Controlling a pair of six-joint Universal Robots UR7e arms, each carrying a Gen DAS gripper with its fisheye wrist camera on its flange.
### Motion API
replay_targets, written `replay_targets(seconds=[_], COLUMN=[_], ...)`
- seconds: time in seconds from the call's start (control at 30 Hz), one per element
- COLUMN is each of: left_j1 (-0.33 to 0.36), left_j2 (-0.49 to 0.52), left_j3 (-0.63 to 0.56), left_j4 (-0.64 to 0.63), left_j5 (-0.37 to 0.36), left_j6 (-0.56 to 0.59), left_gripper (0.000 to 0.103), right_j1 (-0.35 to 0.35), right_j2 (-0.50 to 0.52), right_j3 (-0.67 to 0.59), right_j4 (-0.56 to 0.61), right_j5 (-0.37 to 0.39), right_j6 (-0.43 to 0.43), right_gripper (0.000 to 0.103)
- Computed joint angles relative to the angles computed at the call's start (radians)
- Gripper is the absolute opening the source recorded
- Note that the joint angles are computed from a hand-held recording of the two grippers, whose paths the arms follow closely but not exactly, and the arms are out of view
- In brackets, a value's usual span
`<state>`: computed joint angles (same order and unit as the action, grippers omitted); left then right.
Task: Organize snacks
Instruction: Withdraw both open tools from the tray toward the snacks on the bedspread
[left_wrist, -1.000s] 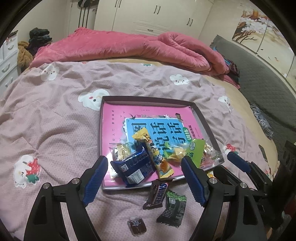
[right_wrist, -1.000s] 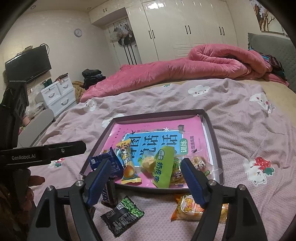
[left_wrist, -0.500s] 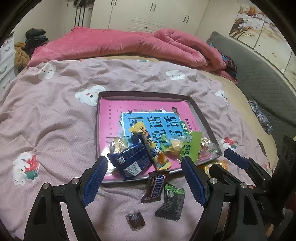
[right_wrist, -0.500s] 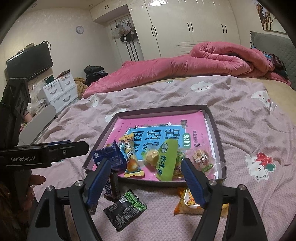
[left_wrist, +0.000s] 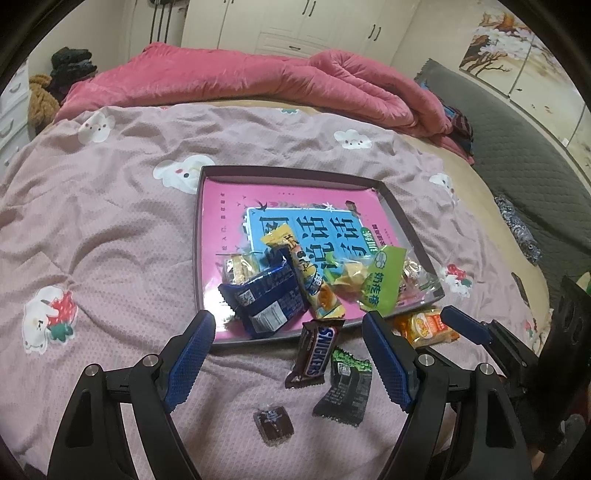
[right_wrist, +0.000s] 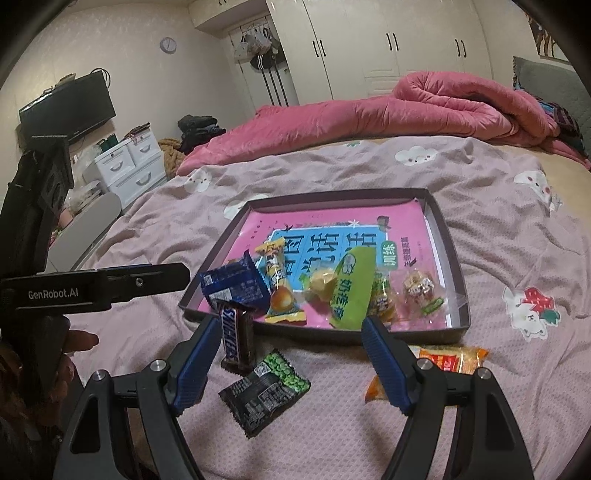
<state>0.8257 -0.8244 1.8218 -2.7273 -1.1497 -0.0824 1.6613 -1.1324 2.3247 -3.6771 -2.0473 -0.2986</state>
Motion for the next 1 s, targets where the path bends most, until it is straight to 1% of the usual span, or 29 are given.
replay_targets(seconds=[0.3, 1.0], left_j1=[0.002, 0.011], left_j2=[-0.005, 0.010], left_j3=[0.009, 0.003], left_j4=[0.027, 0.083], left_j5=[-0.010, -0.028], left_j6=[-0.003, -0.013], left_gripper=[0.083, 0.083], right_j1=[-0.003, -0.021], right_j2=[-0.008, 0.008], right_j3=[0.010, 0.001], right_j4=[0.066, 0.201], right_j5=[0.012, 0.009], right_j6=[0.008, 0.011], right_gripper=[0.078, 0.078])
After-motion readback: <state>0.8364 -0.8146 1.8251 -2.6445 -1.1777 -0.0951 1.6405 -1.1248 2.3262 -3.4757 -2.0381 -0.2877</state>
